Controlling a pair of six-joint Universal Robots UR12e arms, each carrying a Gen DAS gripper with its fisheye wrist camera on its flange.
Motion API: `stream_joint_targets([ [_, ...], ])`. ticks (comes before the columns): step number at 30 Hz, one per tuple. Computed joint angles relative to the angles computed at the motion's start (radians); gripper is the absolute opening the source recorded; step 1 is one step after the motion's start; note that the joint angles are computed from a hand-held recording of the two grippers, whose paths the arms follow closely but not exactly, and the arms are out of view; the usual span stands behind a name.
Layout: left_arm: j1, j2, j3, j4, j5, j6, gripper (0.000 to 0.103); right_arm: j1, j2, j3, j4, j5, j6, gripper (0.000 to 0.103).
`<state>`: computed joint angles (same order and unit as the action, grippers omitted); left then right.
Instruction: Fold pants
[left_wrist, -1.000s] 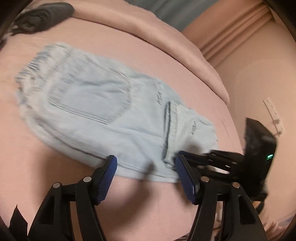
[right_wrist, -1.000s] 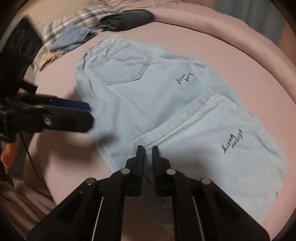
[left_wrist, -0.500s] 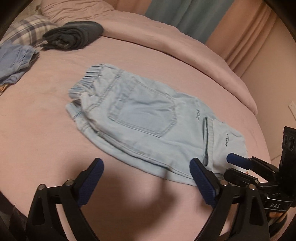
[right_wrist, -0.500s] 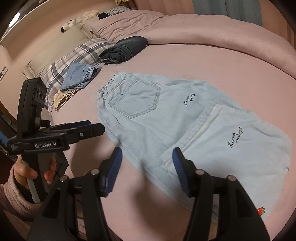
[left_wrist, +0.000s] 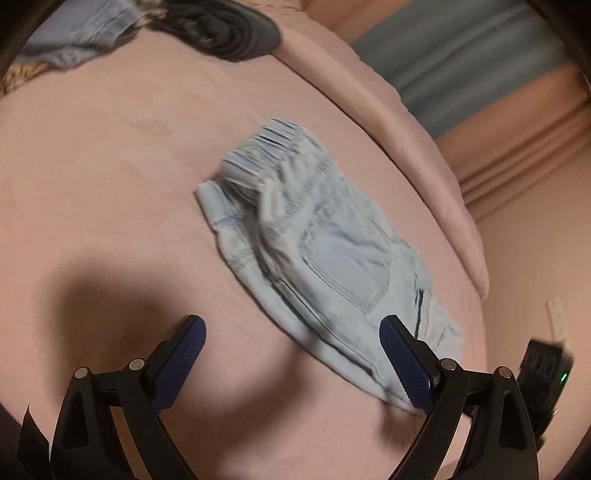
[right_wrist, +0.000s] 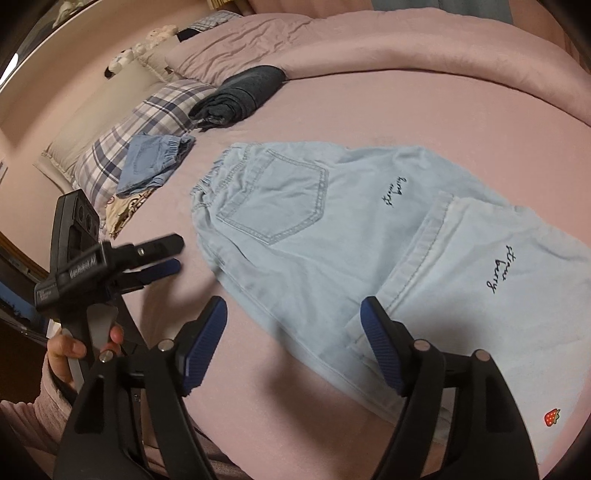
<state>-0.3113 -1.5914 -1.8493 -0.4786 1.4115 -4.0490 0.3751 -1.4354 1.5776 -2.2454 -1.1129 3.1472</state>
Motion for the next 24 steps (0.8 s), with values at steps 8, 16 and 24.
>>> stream_joint_targets([
  [8, 0.055, -0.039, -0.007, 0.107, -0.11, -0.095, 0.095, 0.001, -0.02, 0.034, -0.017, -0.03, 0.017, 0.075],
  [16, 0.068, -0.073, 0.007, 0.179, -0.134, -0.217, 0.093, 0.003, -0.039, 0.075, -0.091, -0.017, 0.066, 0.075],
  [24, 0.068, -0.077, 0.022, 0.105, -0.115, -0.301, 0.036, -0.001, -0.061, 0.119, -0.182, 0.008, 0.087, 0.075],
])
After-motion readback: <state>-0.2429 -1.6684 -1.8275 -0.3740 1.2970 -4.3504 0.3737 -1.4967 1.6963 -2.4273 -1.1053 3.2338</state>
